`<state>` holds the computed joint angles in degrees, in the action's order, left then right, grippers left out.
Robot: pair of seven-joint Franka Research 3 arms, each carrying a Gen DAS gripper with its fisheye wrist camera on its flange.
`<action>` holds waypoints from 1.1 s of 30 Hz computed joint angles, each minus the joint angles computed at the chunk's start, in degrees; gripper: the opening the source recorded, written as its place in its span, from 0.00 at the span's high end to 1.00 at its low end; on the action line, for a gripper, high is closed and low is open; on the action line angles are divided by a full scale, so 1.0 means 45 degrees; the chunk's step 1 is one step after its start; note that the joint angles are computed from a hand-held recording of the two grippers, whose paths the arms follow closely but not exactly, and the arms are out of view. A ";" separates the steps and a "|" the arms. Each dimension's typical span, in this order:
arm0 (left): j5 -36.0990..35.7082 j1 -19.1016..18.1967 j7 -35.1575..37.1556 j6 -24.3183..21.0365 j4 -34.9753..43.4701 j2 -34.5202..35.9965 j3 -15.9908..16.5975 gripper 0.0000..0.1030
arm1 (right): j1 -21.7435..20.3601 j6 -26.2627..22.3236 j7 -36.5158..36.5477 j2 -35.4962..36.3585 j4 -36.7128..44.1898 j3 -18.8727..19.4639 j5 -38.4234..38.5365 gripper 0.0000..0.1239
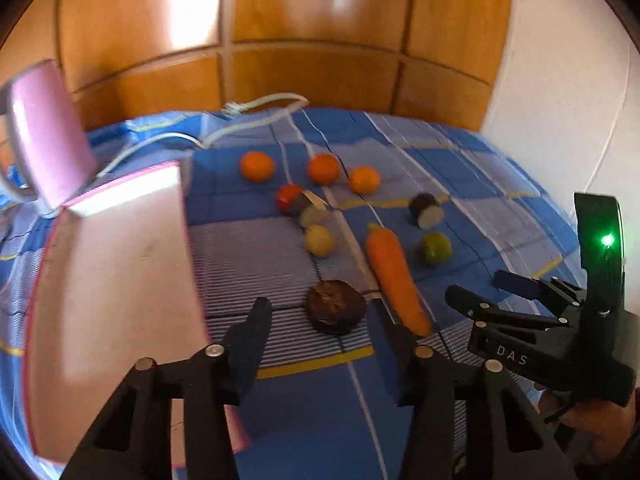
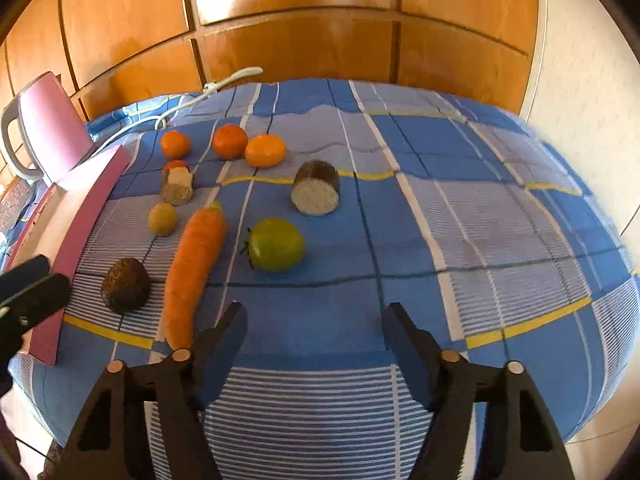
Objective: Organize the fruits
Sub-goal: 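Grasp the dark round fruit with the left tool while the right tool grasps the carrot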
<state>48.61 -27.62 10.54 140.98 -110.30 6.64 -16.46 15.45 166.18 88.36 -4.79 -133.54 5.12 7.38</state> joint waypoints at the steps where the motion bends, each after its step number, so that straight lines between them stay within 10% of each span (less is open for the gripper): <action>1: -0.0026 -0.0014 0.0131 -0.0060 0.0167 0.0175 -0.0012 0.53 | 0.0052 -0.0082 -0.0191 0.0034 0.0010 -0.0068 0.0318 0.45; 15: -0.0857 -0.0540 0.1319 -0.0642 0.1702 0.1968 0.0611 0.57 | 0.0289 0.0584 -0.2117 0.0071 -0.0301 -0.0100 0.1601 0.37; 18: -0.0741 -0.0504 0.0720 -0.0250 0.1246 0.1596 0.0672 0.57 | 0.0090 0.0652 -0.1441 -0.0003 -0.0347 0.0018 0.0887 0.52; 25: 0.0217 -0.0428 -0.0601 -0.0274 0.0557 0.0803 0.0537 0.57 | 0.1689 -0.0642 -0.7384 -0.0167 0.0565 -0.0859 0.7491 0.68; 33: 0.1121 -0.0266 -0.1699 -0.0521 0.0034 0.0019 0.0218 0.57 | 0.1207 -0.1861 -0.8334 0.0871 0.2019 -0.0181 0.9516 0.68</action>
<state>53.65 -28.81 2.90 138.64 -110.15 6.73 -15.48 20.89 157.80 50.85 -0.87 -124.45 4.31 50.20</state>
